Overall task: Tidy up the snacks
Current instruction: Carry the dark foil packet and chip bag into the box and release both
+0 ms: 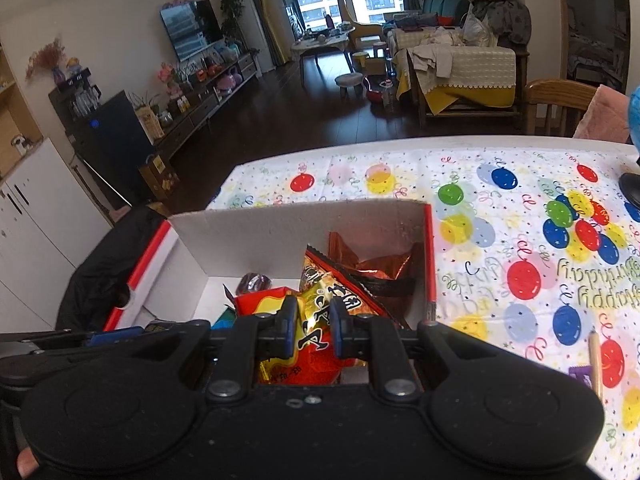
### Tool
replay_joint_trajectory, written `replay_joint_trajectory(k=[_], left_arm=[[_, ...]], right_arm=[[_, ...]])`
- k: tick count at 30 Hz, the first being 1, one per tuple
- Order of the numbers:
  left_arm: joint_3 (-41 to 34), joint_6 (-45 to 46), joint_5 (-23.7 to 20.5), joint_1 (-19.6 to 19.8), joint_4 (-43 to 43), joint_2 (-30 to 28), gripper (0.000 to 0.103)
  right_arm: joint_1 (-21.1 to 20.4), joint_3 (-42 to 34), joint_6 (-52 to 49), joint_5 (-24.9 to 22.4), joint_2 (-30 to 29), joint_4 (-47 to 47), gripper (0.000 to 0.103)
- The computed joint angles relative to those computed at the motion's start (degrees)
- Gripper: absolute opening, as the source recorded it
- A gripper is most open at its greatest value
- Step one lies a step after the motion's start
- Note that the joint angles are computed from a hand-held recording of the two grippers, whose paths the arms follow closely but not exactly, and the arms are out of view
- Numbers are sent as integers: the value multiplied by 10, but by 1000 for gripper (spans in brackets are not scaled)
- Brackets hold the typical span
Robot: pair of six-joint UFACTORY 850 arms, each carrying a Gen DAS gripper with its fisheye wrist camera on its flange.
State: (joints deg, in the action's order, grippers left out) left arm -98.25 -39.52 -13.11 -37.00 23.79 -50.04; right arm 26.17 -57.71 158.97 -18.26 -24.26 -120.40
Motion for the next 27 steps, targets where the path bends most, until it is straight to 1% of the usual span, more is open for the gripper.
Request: replay_joint_trajectory(k=[4, 8, 11, 13, 17, 22, 26, 27], left_arm=[[-17, 12, -10, -2, 1, -15, 27], [-33, 38, -19, -3, -11, -30, 27], [-44, 59, -23, -4, -25, -39, 27], [-51, 67, -29, -6, -28, -44, 27], [-67, 94, -41, -7, -48, -54, 27], [-74, 92, -45, -8, -47, -57, 28], [-72, 117, -45, -6, -79, -54, 28], [-67, 111, -42, -7, -73, -50, 28]], right_arm=[[-7, -22, -18, 19, -24, 16, 15], [-8, -33, -37, 35, -37, 28, 15], [-9, -32, -16, 38, -38, 8, 15], [-8, -32, -15, 39, -38, 11, 16], [-9, -36, -51, 44, -38, 50, 24], [-12, -27, -46, 47, -30, 57, 29], [-10, -17, -37, 45, -19, 53, 36], [-9, -13, -32, 44, -16, 49, 37]])
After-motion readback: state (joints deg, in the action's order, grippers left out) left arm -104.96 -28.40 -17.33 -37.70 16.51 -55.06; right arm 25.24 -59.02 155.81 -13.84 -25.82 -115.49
